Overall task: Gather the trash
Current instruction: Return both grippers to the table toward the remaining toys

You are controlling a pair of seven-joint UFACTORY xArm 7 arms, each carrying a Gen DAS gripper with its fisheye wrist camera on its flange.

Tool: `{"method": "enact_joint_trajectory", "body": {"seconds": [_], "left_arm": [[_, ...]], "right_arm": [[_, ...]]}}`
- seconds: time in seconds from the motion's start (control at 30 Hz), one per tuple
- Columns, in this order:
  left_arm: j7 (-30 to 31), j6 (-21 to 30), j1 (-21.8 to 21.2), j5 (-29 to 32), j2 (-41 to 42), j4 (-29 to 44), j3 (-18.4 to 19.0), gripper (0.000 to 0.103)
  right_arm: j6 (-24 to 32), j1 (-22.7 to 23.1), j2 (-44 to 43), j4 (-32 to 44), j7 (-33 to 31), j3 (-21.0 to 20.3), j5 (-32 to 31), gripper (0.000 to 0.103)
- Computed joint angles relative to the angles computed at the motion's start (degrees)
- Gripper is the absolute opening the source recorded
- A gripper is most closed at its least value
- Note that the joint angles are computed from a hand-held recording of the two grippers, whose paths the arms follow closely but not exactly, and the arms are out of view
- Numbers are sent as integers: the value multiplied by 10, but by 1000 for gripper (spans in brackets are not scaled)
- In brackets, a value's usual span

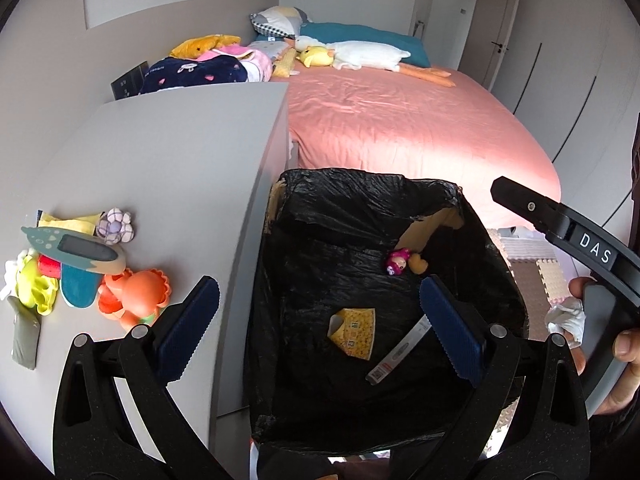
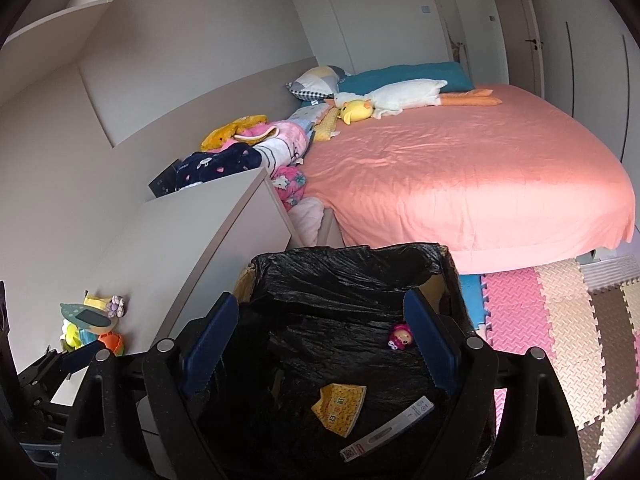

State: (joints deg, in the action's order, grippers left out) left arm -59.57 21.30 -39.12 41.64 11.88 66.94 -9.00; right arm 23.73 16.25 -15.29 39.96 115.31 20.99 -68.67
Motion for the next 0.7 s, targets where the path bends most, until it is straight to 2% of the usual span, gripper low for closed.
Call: {"method": "enact_joint_trajectory", "body": {"seconds": [0.27, 0.7], "left_arm": [[-34, 3, 10, 38, -29, -28, 3, 97], [-82, 8, 71, 76, -94, -97, -22, 97]], "right_arm": [[0, 21, 43, 42, 1, 0, -27, 85], [-1, 95, 131, 126, -28, -34, -55, 85]]}}
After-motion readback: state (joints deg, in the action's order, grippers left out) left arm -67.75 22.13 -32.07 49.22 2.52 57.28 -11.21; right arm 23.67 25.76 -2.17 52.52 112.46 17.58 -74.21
